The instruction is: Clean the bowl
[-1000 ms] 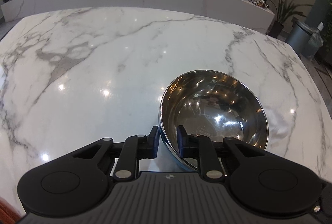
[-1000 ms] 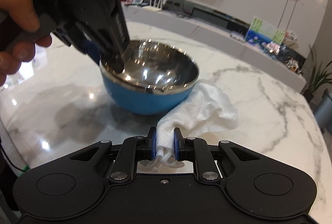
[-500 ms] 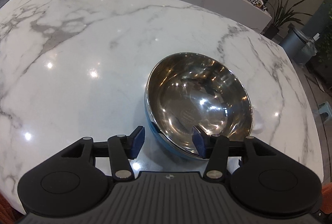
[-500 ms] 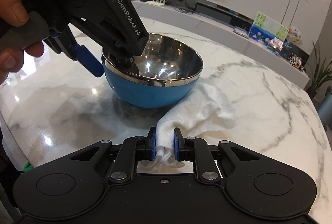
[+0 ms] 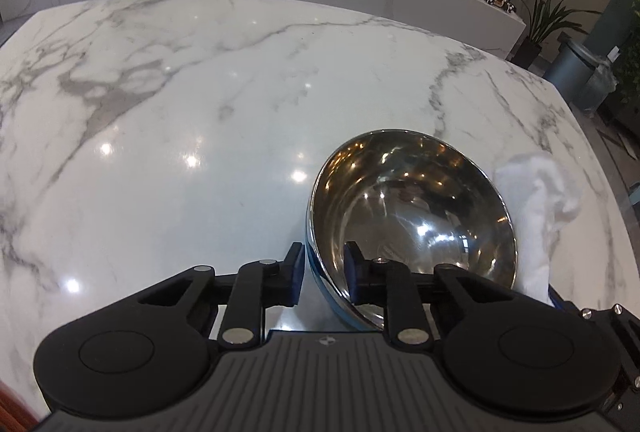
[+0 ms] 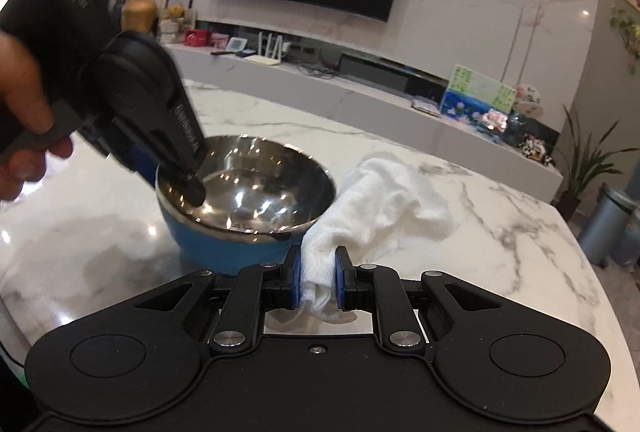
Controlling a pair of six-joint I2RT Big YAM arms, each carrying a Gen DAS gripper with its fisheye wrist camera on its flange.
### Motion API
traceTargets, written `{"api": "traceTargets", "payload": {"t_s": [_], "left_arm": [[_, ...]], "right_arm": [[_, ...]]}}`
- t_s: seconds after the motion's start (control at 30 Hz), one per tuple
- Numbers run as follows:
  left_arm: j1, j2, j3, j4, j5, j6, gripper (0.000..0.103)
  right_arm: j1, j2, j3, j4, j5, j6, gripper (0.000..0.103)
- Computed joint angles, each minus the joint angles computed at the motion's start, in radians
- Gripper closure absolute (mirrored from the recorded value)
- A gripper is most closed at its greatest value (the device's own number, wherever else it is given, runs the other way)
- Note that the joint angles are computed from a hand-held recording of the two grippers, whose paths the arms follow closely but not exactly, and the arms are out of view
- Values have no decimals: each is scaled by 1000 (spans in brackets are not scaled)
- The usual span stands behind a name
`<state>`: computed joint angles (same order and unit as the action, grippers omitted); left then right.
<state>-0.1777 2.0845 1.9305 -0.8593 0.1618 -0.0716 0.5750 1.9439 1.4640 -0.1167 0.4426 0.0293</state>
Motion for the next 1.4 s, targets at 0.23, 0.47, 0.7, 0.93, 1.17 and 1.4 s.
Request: {"api": "traceTargets", "payload": {"t_s": [0.23,0.47,0.7,0.93,1.17,1.4], "left_arm": [[5,-10,-17,4,13,-35,72],[10,-8,-24,-27,48,-62,56],[7,-9,-29,-31,51,-26,71],[5,-4,-18,-22,15,7,83],[-9,-11,-20,21,-48,54,87],[-3,-15,-30,32,-30,24,86]], "right_arm": [[-13,26,54,-113,-78,21,88],[-18,47,79,-180,-112,16,88],[-23,46,76,-172,-109,18,88],[-20,17,19,-45,1,12,88],[-26,10,3,2,-37,23,88],[-23,24,34,-68,-78,23,88]]}}
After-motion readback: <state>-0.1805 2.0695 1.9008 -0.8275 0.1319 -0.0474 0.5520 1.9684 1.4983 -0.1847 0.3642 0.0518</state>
